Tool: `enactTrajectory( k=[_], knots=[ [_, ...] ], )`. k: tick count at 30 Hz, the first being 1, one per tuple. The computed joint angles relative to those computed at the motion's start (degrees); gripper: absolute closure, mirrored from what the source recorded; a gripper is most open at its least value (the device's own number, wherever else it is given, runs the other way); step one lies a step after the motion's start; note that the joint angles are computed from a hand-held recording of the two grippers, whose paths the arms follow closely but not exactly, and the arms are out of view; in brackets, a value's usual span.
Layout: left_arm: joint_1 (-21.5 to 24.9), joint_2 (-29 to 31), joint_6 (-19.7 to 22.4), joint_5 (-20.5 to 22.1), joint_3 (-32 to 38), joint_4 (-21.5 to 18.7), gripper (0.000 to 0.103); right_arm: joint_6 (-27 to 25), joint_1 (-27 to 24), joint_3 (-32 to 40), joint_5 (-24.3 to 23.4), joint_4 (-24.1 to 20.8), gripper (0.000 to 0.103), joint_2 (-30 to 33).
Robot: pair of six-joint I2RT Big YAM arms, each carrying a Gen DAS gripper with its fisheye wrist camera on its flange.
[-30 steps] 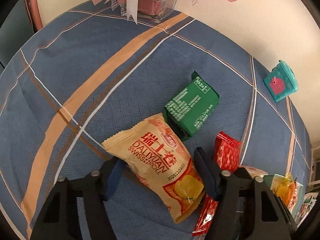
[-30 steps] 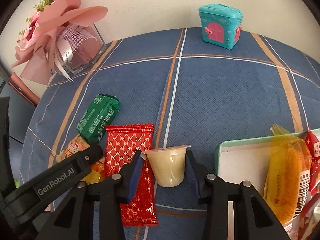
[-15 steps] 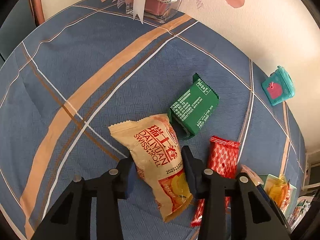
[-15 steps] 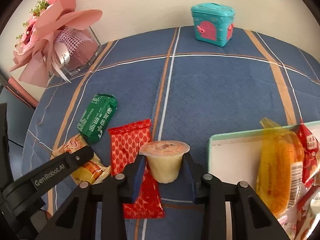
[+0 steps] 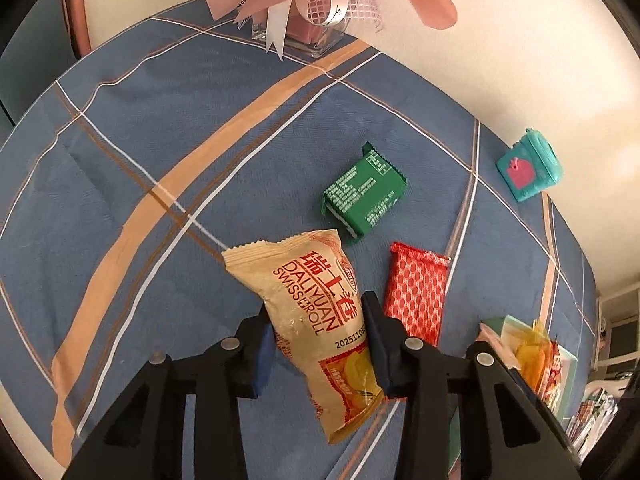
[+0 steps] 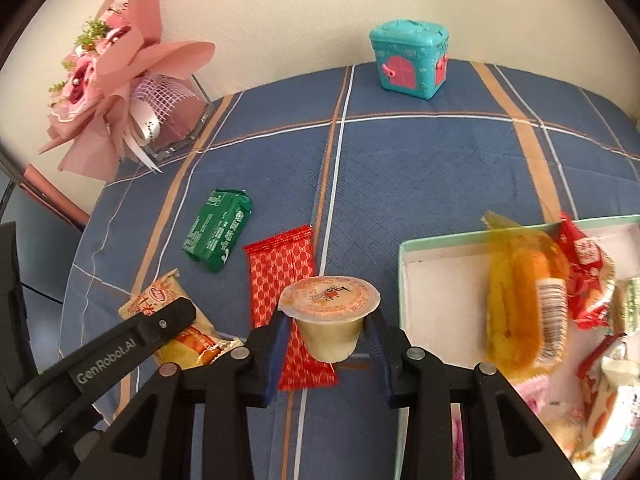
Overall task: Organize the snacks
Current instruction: 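Carry Swiss roll bag toward tray with left tool while right tool carries pudding cup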
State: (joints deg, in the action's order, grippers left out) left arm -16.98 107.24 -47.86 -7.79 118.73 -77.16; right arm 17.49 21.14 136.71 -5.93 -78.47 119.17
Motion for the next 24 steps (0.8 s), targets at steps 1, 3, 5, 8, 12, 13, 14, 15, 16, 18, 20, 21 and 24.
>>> enactTrajectory(
  k=[1, 3, 5, 8, 12, 13, 14, 15, 16, 18, 20, 21, 24],
  knots=[
    [-0.1, -0.5, -0.1, 0.0, -0.7, 0.2, 0.061, -0.1, 0.0, -0.6, 0.2, 0.0, 0.064, -0.6],
    [-0.2, -1.4, -0.3, 0.2, -1.4, 0.3, 0.061, -0.4, -0.1, -2.3, 0.7, 0.2, 0.064, -2.1],
    [-0.4, -1.3, -0.2, 0.0, -0.8, 0.3, 0.061, -0.6, -0.2, -4.9, 0.9, 0.8, 0.064, -4.0],
    [-0.8, -2.5, -0.2, -0.4, -1.5, 0.6, 0.061, -0.1, -0.5, -7.2, 0.0, 1.4, 0.064, -5.9],
    [-1.5, -3.9, 0.2, -0.8, -2.5, 1.2, 0.061, -0.3, -0.6, -9.7, 0.6, 1.7, 0.064, -8.3],
    [-1.6, -4.1, 0.2, -0.9, -2.7, 1.4, 0.061, -0.3, -0.6, -10.4, 0.8, 1.9, 0.064, -9.0],
    [-1.8, -4.6, 0.1, -1.0, -3.0, 1.6, 0.061, -0.4, -0.6, -11.3, 1.0, 2.1, 0.064, -9.9],
    [-2.0, -5.0, 0.1, -0.9, -3.3, 1.9, 0.061, -0.6, -0.6, -11.8, 1.0, 2.2, 0.064, -10.4],
    [-2.1, -5.2, 0.2, -1.0, -3.5, 2.1, 0.061, -0.7, -0.6, -12.5, 1.0, 2.4, 0.064, -11.2],
    [-2.6, -5.7, 0.4, -1.3, -3.6, 2.0, 0.061, -0.7, -0.7, -14.0, 1.0, 2.8, 0.064, -12.7],
    [-3.0, -6.1, 0.7, -1.5, -3.9, 2.1, 0.061, -0.9, -0.7, -15.4, 1.2, 3.3, 0.064, -14.0],
    [-3.3, -6.4, 0.7, -1.5, -4.1, 2.2, 0.061, -1.0, -0.7, -16.1, 1.3, 3.5, 0.064, -14.7],
    [-4.0, -7.1, 0.9, -1.7, -4.5, 2.5, 0.061, -1.0, -0.7, -18.1, 1.3, 4.1, 0.064, -16.6]
  ],
)
